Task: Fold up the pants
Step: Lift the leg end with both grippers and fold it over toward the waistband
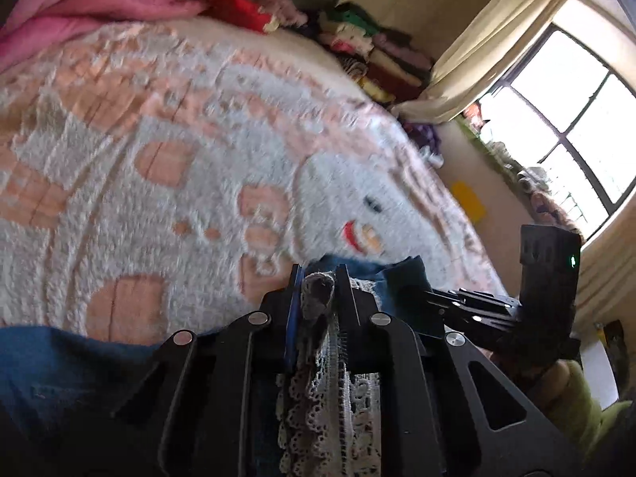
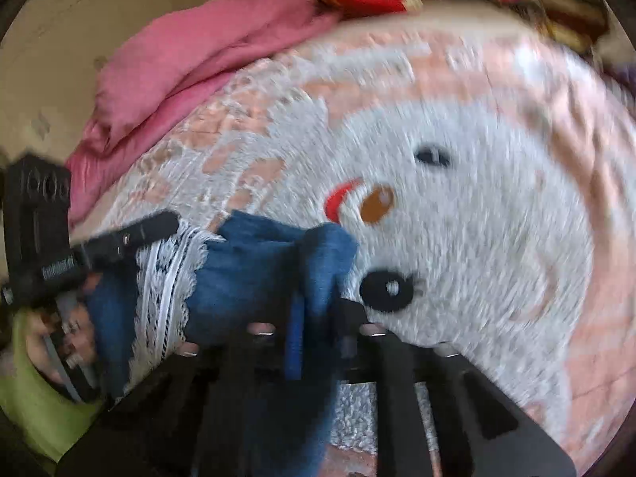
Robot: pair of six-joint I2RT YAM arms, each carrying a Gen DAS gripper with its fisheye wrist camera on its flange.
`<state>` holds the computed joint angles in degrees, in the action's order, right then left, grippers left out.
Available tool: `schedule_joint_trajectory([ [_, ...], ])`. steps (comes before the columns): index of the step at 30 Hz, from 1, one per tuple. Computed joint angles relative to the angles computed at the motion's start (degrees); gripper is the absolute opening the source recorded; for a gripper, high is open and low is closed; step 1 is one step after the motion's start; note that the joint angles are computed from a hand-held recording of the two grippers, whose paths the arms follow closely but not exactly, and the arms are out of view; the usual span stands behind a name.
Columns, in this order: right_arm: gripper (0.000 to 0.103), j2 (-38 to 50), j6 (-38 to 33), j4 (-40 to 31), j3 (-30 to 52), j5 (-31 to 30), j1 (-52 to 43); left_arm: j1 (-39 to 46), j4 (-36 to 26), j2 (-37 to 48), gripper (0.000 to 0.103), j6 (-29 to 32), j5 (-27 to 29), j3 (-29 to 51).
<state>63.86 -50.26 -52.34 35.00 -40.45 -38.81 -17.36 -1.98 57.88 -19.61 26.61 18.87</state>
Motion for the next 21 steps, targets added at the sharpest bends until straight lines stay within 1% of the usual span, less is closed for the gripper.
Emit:
schedule_joint_trajectory([
  [2,0.009,-4.51,-0.05,-0.10,-0.93,-0.75,-1.21,-0.45,0.17,0.55,0.010,0.64,-1.48,0.50],
  [3,0.009,-5.68,1.84,1.83,-2.06,0.31,0.35,-1.34,0.07,2.05,0.010,0.90,-3.33,1.26],
  [5,0.009,-7.57,6.57,8.09,-5.10,4.80,5.34,-2.83,0.00,5.84,0.011,1.44,-6.45,2.58],
  [6,0.013,-8.68,9.10,11.80,-7.33,7.85,7.94,-3.23,-0.09,7.57,0.012,1.75,-7.58,3.11],
  [7,0.018,-9.52,10.32,13.62,-8.66,9.25,8.83,-3.16,0.15,8.51,0.014,1.87,-7.92,3.29],
  [8,0.020,-9.83,11.83,15.59,-9.81,10.16,9.80,-2.82,0.00,8.49,0.017,1.94,-7.75,3.31],
  [9,0.021,-9.80,12.24,16.26,-10.26,10.21,9.61,-2.32,-0.27,7.94,0.019,2.14,-7.48,3.13],
  [11,0.025,-9.43,12.94,16.22,-10.21,9.44,8.84,-2.14,-1.15,6.11,0.024,2.65,-8.58,2.80],
  [12,0.031,-9.77,13.14,15.80,-10.07,9.34,8.44,-2.48,-1.82,5.49,0.026,2.92,-9.58,2.98],
  [13,0.041,-10.92,12.28,13.97,-9.66,8.79,6.70,-2.57,-2.15,5.13,0.028,3.20,-9.93,3.02],
  [14,0.044,-11.63,11.94,12.90,-9.24,8.33,5.78,-2.87,-2.62,4.45,0.031,3.59,-11.01,2.99],
  [16,0.055,-13.69,8.12,8.37,-8.18,5.23,1.18,-3.63,-3.48,2.81,0.035,4.07,-13.07,2.76],
  [18,0.060,-15.01,3.91,3.94,-7.19,3.00,-2.96,-4.20,-4.47,0.86,0.041,4.01,-14.46,2.60],
  [19,0.065,-15.17,1.37,1.36,-6.53,1.79,-5.12,-4.37,-5.07,-0.12,0.046,4.11,-15.03,2.53],
  [20,0.067,-15.47,-0.84,-0.98,-5.91,0.90,-7.03,-4.61,-5.79,-1.38,0.052,4.07,-15.98,2.45],
  [21,0.069,-15.77,-3.20,-3.22,-5.33,-0.04,-9.00,-4.64,-6.72,-2.66,0.055,4.13,-16.50,2.31],
])
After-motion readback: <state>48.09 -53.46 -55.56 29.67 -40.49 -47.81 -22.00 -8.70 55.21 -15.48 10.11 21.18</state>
